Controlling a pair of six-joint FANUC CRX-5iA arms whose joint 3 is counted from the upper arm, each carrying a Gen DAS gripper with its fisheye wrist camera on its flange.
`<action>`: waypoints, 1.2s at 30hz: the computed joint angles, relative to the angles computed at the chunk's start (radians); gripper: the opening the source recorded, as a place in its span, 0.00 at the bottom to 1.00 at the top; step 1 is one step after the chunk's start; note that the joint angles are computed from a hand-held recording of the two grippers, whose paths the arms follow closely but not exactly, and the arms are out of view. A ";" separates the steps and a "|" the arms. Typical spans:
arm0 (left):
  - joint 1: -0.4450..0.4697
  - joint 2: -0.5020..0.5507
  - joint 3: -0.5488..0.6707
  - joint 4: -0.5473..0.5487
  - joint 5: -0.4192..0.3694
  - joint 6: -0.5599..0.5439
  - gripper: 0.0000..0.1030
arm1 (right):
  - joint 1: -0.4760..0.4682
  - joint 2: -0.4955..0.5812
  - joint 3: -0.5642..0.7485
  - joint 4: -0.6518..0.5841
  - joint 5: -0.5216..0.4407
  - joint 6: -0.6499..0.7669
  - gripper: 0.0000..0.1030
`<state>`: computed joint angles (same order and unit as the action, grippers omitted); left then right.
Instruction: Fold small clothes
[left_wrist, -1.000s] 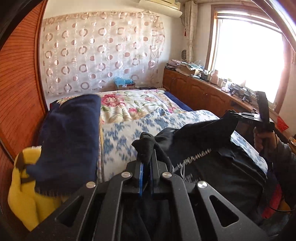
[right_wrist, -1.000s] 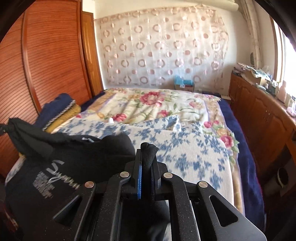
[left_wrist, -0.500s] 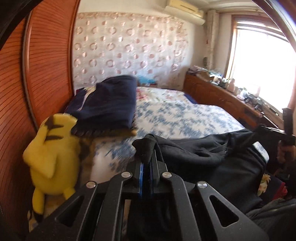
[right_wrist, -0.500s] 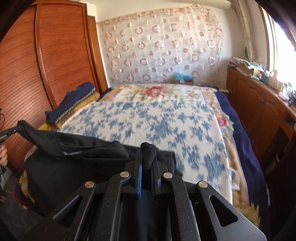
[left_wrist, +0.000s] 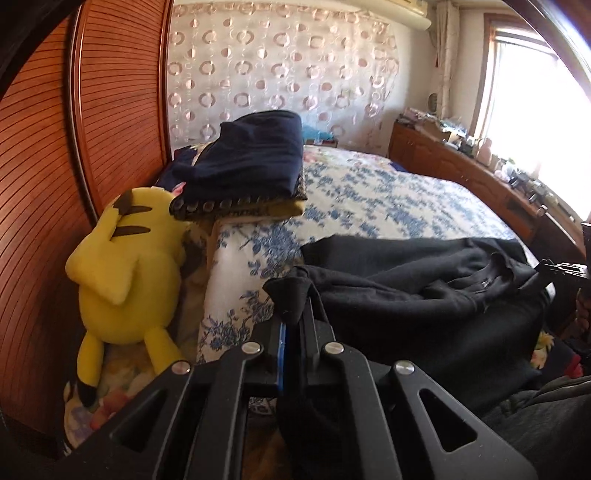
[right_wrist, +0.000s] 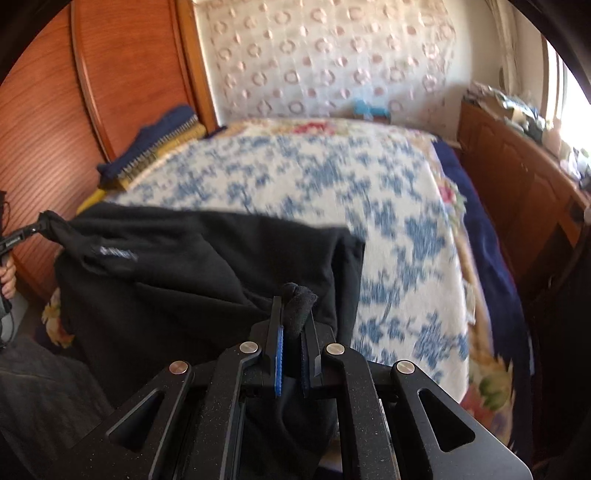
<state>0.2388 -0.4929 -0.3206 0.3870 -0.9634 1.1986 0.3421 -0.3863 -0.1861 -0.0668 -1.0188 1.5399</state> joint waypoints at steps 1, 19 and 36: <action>0.001 -0.002 -0.004 -0.002 -0.002 0.002 0.03 | 0.002 -0.001 -0.009 0.004 0.004 -0.005 0.04; 0.015 0.051 0.073 -0.001 -0.001 -0.038 0.42 | 0.029 -0.016 0.003 0.078 0.080 -0.011 0.35; -0.117 0.349 0.333 -0.084 -0.025 -0.015 0.56 | -0.011 0.209 0.097 0.115 0.108 -0.022 0.61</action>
<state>0.1214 -0.1437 0.0125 0.3035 -0.9882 1.1835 0.3308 -0.1777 -0.0887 0.0479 -0.9109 1.5180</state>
